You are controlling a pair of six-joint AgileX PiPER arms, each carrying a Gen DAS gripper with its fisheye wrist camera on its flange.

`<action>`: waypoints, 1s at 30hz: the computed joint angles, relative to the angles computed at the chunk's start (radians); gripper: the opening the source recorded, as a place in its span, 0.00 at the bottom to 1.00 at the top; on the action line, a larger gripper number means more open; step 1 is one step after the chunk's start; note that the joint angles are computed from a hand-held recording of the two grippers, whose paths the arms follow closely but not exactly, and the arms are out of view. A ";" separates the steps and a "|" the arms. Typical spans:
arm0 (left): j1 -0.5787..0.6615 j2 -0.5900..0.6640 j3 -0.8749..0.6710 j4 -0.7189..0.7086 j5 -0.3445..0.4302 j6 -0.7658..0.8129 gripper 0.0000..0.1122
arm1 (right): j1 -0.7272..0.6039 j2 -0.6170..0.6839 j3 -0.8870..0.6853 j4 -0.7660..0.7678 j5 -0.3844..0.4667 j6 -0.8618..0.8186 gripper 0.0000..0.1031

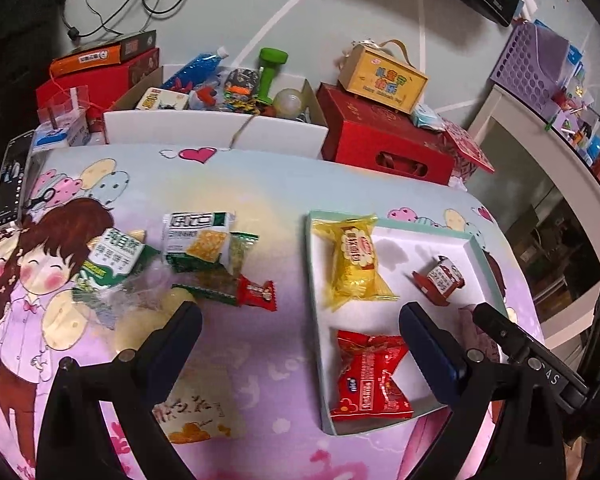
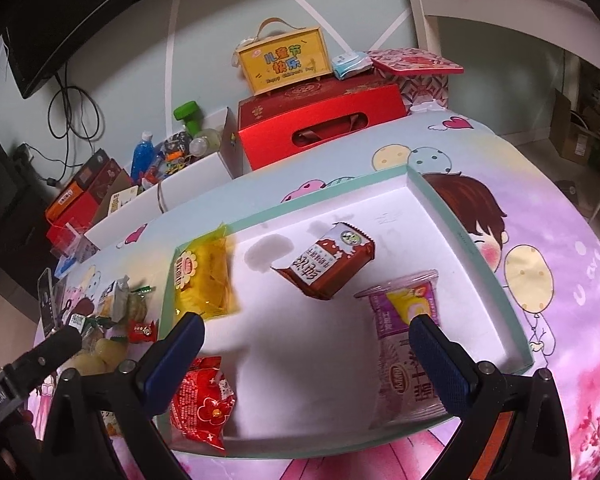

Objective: Organize snacks
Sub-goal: 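Move both open tools back toward the remaining snack pile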

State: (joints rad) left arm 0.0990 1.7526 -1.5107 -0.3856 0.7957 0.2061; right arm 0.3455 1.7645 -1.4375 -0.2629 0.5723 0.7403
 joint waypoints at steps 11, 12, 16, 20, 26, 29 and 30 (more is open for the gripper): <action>0.136 -0.016 -0.014 0.019 0.031 -0.045 0.88 | 0.090 0.065 -0.088 0.083 0.006 -0.092 1.00; 0.162 -0.014 -0.016 0.038 0.033 -0.062 0.88 | 0.106 0.078 -0.107 0.084 0.016 -0.098 1.00; 0.243 -0.006 -0.009 0.061 0.036 -0.089 0.88 | 0.155 0.119 -0.162 0.095 0.040 -0.126 1.00; 0.318 0.004 -0.002 0.054 0.044 -0.089 0.88 | 0.201 0.155 -0.214 0.126 0.050 -0.174 1.00; 0.392 0.015 0.016 0.041 0.064 -0.076 0.88 | 0.264 0.228 -0.314 0.136 0.107 -0.199 1.00; 0.409 0.034 0.012 0.041 0.081 -0.076 0.88 | 0.281 0.257 -0.356 0.151 0.131 -0.207 1.00; 0.415 0.041 0.014 0.036 0.087 -0.072 0.88 | 0.284 0.267 -0.371 0.155 0.139 -0.210 1.00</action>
